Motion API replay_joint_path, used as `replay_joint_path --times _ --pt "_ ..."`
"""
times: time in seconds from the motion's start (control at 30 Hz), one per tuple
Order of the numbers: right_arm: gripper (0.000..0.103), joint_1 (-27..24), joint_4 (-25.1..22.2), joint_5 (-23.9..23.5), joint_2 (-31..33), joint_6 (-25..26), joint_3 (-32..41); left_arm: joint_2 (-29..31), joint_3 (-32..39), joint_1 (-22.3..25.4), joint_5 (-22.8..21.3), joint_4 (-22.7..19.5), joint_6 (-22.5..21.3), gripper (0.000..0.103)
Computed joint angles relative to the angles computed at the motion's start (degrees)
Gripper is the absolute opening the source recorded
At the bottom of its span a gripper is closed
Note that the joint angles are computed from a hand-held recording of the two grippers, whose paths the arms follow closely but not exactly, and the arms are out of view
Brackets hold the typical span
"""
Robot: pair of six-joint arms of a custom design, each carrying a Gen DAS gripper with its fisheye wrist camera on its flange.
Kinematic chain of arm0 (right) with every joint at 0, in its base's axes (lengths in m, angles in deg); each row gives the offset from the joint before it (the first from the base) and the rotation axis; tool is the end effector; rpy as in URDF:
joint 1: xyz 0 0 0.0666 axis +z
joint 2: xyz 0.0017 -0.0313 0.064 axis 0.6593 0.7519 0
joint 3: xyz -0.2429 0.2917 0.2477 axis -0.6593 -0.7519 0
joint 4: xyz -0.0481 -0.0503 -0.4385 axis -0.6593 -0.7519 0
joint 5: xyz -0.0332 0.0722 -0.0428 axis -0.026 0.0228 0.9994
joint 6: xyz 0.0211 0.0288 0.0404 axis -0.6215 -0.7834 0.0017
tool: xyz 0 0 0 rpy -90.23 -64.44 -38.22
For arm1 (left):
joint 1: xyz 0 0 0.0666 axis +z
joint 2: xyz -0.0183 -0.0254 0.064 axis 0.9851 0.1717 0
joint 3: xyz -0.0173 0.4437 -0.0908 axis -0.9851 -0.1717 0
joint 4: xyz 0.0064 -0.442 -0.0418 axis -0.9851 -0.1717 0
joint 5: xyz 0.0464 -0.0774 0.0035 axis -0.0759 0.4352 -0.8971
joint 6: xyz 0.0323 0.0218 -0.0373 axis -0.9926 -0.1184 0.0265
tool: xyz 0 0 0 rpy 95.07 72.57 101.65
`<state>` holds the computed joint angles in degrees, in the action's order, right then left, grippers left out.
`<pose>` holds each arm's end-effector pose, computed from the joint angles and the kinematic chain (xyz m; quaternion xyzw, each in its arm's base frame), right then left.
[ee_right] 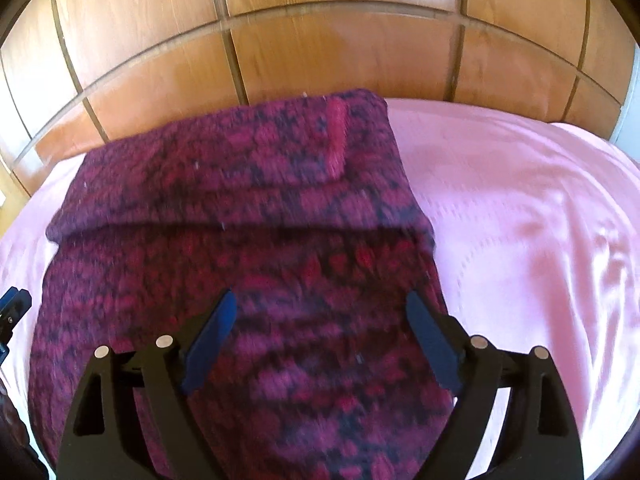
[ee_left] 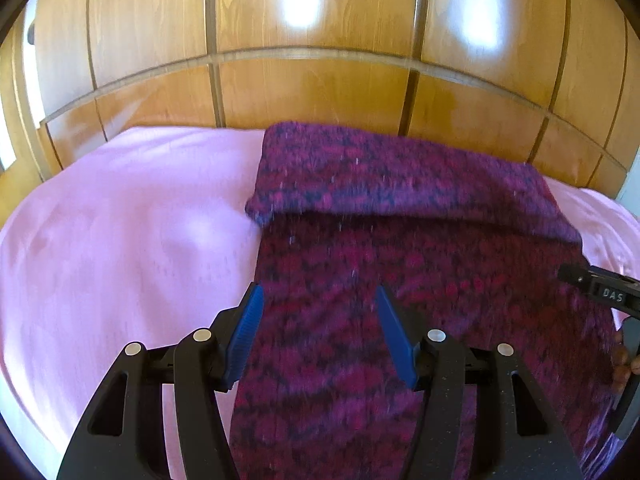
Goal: Fold small clothes
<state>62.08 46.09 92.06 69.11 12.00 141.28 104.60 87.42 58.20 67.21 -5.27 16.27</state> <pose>0.5537 0.2071 0.3374 -0.0335 0.9640 0.0423 0.2604 0.4872 -0.1838 0.3296 -0.0848 0.9203 0.0056 0.3817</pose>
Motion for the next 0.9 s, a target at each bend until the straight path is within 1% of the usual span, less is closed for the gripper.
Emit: replay_joint_path --times 0.13,0.27,0.4,0.47,0.5,0.53,0.57,0.6,0.63,0.7,0.77,0.87,0.9 --pt "0.086 0.21 0.35 0.48 -2.79 1.09 -3.05 -0.64 -1.88 -0.29 1.2 -1.28 1.76 0.057" --pt "0.086 -0.04 1.54 0.65 -6.52 0.88 -6.34 -2.57 -4.81 -0.04 2.92 -1.7 3.1 0.057" --pt "0.086 -1.72 1.68 -2.26 -10.88 -1.02 -10.58 -5.99 -8.56 0.46 5.84 -2.34 4.7 0.057" --pt "0.078 -2.65 1.02 -5.43 -12.61 -1.38 -12.18 -7.88 -10.41 0.57 7.93 -2.28 5.06 0.057" --pt "0.071 -3.23 0.61 -7.72 -13.74 -1.56 -13.34 -9.19 -11.65 0.51 9.55 -2.36 4.91 0.057" --pt "0.065 -3.62 -0.12 -9.37 -14.83 -1.57 -14.36 -9.92 -12.29 0.46 10.24 -2.58 4.72 0.057" --pt "0.062 -3.65 -0.94 -9.94 -15.59 -1.59 -14.79 -10.86 -13.07 0.26 10.96 -2.87 4.62 0.057" --pt "0.054 -4.09 -1.84 -11.18 -16.81 -1.27 -16.01 -11.82 -13.87 0.03 11.77 -3.08 4.58 0.053" --pt "0.05 -4.25 -2.8 -12.26 -17.56 -1.1 -16.64 -13.03 -14.81 -0.29 13.02 -3.48 4.46 0.05" --pt "0.047 -4.5 -4.88 -14.22 -19.96 -0.93 -18.52 -14.7 -15.96 -0.89 14.45 -4.4 4.18 0.048" --pt "0.046 -4.67 -7.09 -16.51 -22.43 -1.11 -20.3 -16.04 -16.86 -1.8 15.56 -6.29 3.61 0.044" --pt "0.045 -4.1 -11.31 -19.78 -25.33 -1.06 -21.99 -17.19 -17.63 -2.51 16.46 -7.91 3.27 0.031" --pt "0.04 -3.92 -13.07 -21.2 -25.91 -0.67 -22.34 -17.4 -17.74 -2.52 16.77 -8.08 3.21 0.023"
